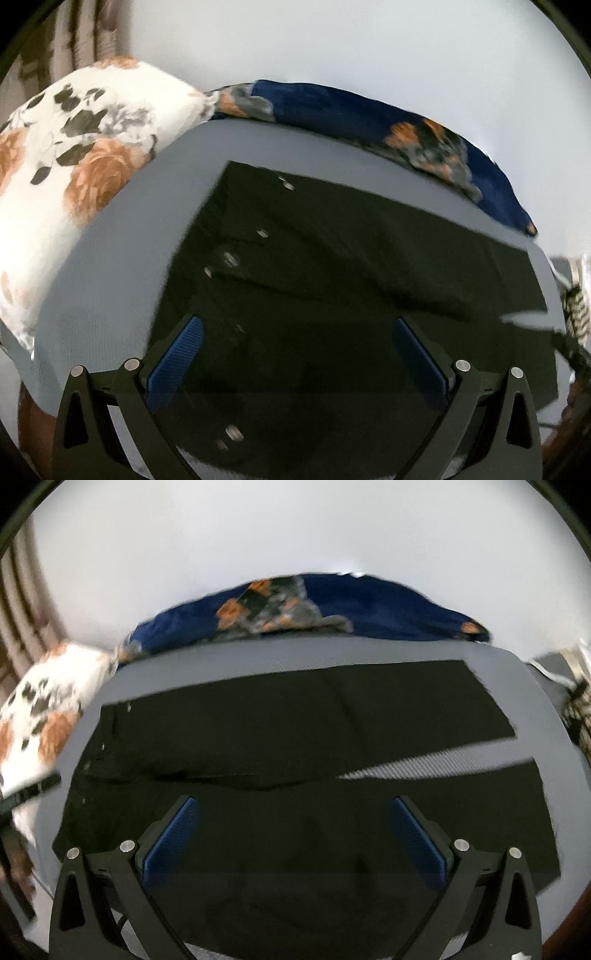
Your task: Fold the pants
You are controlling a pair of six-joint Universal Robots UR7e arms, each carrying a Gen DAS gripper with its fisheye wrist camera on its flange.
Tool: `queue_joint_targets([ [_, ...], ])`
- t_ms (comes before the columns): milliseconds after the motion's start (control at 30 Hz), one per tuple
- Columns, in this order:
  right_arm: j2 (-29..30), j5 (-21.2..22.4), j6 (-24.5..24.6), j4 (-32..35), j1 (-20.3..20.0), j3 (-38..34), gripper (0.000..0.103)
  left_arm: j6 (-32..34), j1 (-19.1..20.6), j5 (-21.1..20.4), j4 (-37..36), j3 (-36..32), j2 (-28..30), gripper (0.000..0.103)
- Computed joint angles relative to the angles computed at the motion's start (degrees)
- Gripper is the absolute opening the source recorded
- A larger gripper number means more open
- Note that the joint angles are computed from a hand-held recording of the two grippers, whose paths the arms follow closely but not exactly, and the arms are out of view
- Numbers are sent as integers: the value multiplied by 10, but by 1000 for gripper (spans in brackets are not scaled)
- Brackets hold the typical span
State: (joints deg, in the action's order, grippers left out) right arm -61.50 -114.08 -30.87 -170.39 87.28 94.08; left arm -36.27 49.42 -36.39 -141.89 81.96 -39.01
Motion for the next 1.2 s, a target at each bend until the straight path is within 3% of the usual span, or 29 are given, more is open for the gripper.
queue_joint_targets([
  [133, 24, 20, 19, 52, -2, -57, 103, 48, 39, -24, -41, -33, 1, 101],
  [233, 45, 61, 74, 115, -9, -112, 103, 68, 65, -52, -49, -64, 7, 99],
  [400, 94, 86, 127, 168, -13, -194, 103, 91, 114, -127, -46, -137, 29, 84],
  [467, 113, 96, 129, 181, -14, -222, 103, 96, 132, -161, -40, -166, 40, 75],
  [633, 162, 97, 134, 226, -12, -295, 103, 118, 169, -224, -6, -245, 77, 63],
  [933, 250, 92, 137, 302, -11, -431, 103, 137, 211, -287, 47, -361, 132, 61],
  [1000, 269, 90, 134, 320, -11, -463, 103, 146, 218, -314, 56, -387, 143, 57],
  [1067, 295, 87, 130, 343, -9, -507, 103, 149, 227, -354, 78, -422, 157, 42],
  [1200, 345, 89, 108, 387, -5, -596, 103, 155, 234, -390, 131, -487, 186, 41],
])
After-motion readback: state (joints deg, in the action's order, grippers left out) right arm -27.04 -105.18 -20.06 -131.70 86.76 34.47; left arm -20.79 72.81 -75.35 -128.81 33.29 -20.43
